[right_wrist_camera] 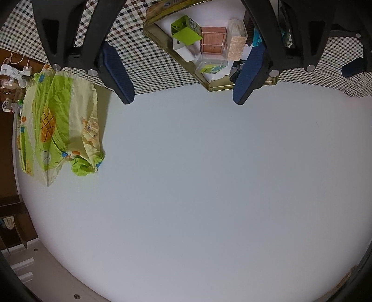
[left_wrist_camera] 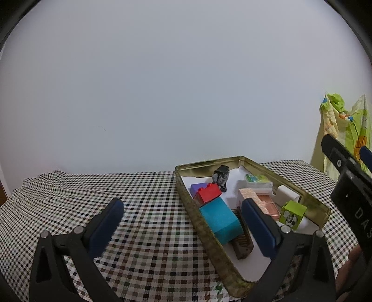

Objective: Organize rigid objects

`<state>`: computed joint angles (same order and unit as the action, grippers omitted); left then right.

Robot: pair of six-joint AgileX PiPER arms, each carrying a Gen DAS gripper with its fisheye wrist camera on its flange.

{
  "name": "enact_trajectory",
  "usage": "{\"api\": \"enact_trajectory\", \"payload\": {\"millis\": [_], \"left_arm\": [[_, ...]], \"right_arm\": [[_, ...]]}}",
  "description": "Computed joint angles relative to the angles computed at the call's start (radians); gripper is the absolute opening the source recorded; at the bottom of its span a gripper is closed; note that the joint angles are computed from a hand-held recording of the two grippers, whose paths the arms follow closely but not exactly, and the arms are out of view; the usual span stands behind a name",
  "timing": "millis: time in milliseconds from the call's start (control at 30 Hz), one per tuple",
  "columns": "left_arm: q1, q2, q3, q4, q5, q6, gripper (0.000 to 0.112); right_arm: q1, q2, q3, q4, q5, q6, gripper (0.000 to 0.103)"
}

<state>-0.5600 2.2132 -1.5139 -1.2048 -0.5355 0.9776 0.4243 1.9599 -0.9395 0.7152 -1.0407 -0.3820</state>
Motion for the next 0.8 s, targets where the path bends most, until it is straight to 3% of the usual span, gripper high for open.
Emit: {"api": "enact_trajectory", "payload": {"millis": [333, 800], "left_arm": [[0.001, -0.003, 0.012, 0.060, -0.002, -0.043, 0.102], [-0.001, 0.003, -0.007, -0.014, -0.004, 0.019, 0.103]], "right_arm": [[0.019, 0.003, 0.006, 0.005, -0.040, -0.016, 0.092], [0.023, 0.002, -0.003, 0.020, -0.034, -0.025, 0.092]]}}
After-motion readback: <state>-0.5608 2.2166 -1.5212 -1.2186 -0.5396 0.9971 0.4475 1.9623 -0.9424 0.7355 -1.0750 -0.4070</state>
